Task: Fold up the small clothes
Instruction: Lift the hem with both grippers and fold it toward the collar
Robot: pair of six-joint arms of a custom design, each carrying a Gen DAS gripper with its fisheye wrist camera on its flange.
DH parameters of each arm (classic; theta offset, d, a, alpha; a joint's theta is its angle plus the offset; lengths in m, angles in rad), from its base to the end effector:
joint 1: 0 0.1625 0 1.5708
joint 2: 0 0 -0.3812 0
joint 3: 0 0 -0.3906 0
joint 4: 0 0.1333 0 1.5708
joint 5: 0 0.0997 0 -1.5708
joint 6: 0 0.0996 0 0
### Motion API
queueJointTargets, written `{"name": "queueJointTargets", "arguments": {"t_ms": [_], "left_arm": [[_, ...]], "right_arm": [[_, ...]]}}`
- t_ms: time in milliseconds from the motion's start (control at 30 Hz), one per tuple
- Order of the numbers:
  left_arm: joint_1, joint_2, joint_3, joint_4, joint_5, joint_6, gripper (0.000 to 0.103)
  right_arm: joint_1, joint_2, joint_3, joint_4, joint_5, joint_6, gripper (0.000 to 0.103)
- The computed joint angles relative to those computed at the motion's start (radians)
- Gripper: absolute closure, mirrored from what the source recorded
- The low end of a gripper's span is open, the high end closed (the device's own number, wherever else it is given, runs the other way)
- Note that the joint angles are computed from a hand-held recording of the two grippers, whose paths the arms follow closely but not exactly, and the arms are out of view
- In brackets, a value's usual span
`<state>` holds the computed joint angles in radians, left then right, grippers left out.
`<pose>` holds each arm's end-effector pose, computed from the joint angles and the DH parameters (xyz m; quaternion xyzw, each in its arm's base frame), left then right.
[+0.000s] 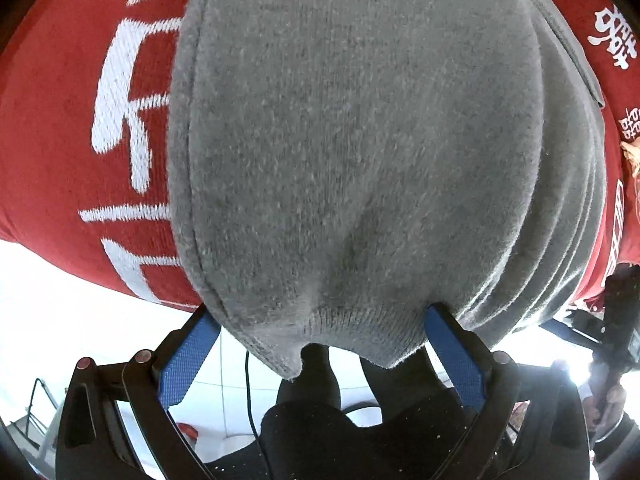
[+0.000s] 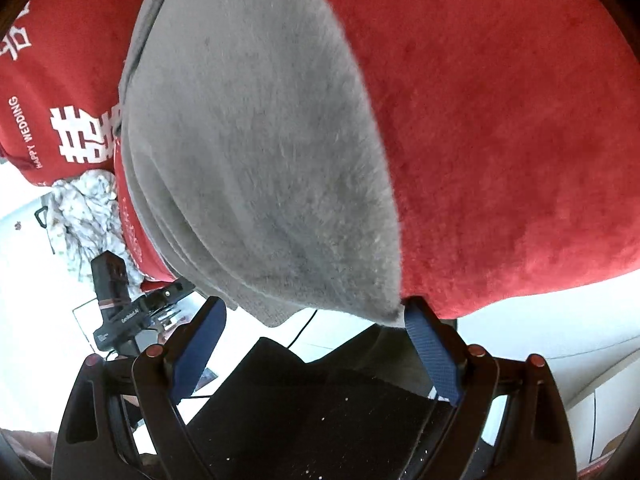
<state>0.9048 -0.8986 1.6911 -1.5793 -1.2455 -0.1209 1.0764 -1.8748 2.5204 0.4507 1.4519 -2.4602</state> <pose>-0.1887 -0.5074 0.0454 0.3051 0.8616 0.2908 0.2827 0.0545 -0.2047 0.1577 0.5265 0.8151 -0.2282 0.0794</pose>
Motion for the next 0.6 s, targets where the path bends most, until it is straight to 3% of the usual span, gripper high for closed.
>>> {"name": "queueJointTargets", "arguments": {"t_ms": [33,100,233,500,600], "left_arm": [[-0.003,-0.016,0.020,-0.008,-0.006,-0.003,0.001],[0.016,-0.036,0.008,0.011,-0.017,0.013,0.011],[0.022,-0.055,0.026,0.003,-0.024,0.000,0.022],[0.055,-0.062,0.063,-0.033,-0.019,-0.024,0.022],[0.053,-0.064,0.082,-0.035,-0.015,-0.015,0.022]], "right_arm": [[0.004,0.020,-0.002,-0.020,-0.011,-0.005,0.010],[0.006,0.018,-0.002,-0.037,-0.039,-0.026,0.011],[0.039,0.041,-0.014,-0.062,-0.034,-0.011,0.013],[0.018,-0.008,0.014,-0.020,0.018,0.047,0.017],[-0.023,-0.009,0.023,-0.032,-0.001,0.032,0.021]]}}
